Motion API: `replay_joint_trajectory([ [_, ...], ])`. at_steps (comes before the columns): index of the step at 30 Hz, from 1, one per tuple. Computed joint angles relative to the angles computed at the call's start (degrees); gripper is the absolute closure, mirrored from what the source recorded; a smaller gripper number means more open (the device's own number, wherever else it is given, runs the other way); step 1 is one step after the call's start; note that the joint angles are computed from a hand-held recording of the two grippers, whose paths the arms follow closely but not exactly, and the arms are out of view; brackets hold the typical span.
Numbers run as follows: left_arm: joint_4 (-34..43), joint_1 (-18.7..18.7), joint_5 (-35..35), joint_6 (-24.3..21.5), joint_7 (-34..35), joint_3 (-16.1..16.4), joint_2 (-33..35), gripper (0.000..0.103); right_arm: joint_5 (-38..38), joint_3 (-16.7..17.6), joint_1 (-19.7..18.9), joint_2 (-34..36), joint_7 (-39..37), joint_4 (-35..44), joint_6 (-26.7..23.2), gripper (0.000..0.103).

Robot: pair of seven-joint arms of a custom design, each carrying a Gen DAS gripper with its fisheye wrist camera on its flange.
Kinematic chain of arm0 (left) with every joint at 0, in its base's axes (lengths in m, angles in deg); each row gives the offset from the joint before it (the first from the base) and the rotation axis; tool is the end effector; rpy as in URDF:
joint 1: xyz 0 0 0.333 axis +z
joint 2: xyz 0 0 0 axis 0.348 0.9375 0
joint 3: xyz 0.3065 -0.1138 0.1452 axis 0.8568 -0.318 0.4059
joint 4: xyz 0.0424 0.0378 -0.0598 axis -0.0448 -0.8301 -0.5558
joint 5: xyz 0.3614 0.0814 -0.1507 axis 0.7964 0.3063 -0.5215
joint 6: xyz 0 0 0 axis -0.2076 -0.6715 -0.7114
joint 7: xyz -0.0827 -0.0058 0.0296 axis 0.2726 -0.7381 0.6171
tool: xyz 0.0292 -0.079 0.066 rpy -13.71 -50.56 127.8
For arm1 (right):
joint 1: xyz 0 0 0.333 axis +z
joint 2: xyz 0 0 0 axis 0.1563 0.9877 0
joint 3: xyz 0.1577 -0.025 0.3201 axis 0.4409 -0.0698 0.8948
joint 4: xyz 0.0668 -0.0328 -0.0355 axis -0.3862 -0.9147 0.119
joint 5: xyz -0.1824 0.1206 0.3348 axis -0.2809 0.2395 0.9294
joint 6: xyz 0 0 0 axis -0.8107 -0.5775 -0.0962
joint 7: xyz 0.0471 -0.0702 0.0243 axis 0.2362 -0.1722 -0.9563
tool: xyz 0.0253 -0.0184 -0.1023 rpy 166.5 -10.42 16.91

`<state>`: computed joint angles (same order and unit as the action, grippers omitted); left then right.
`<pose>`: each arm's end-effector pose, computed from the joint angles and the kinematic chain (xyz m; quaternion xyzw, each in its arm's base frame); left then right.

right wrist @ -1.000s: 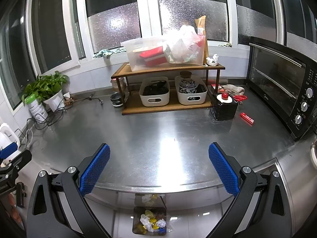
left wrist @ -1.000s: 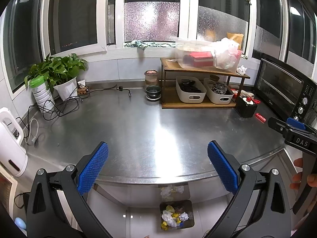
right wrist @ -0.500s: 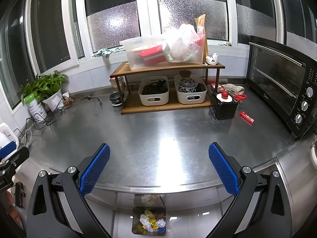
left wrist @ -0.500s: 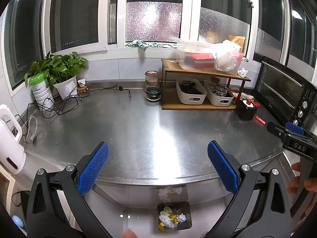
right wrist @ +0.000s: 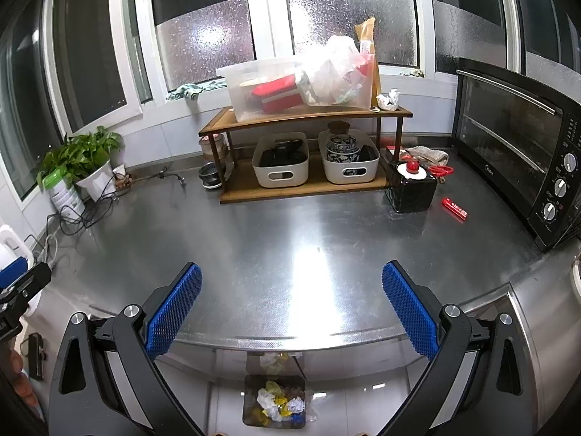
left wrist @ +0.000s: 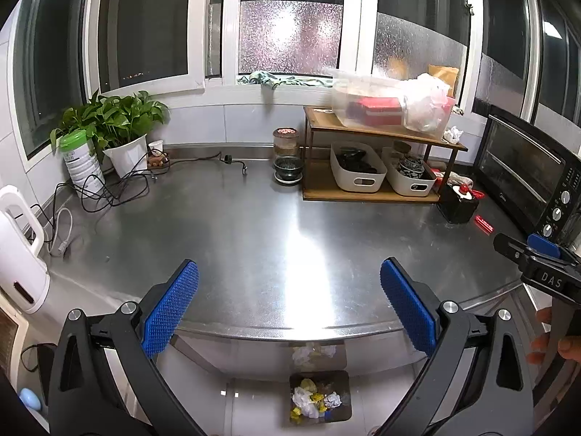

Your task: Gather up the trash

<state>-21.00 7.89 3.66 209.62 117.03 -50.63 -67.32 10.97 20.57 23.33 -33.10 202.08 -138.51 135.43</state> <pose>0.5416 -0.2611 0.7911 -0.5861 0.6717 -0.3511 0.2864 0.5321 0.1826 0.7979 -0.5608 0.7129 -0.2824 0.3122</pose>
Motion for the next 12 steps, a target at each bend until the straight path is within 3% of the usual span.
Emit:
replay_joint_trajectory([
  [9, 0.2, -0.1, -2.3, 0.1, 1.1, 0.2, 0.2, 0.008, 0.4, -0.1, 0.0, 0.3, -0.4, 0.4, -0.2, 0.003],
  [12, 0.6, -0.2, 0.1, -0.6, 0.4, 0.0, 0.5, 0.008, 0.5, -0.1, 0.0, 0.4, -0.5, 0.5, -0.3, 0.003],
])
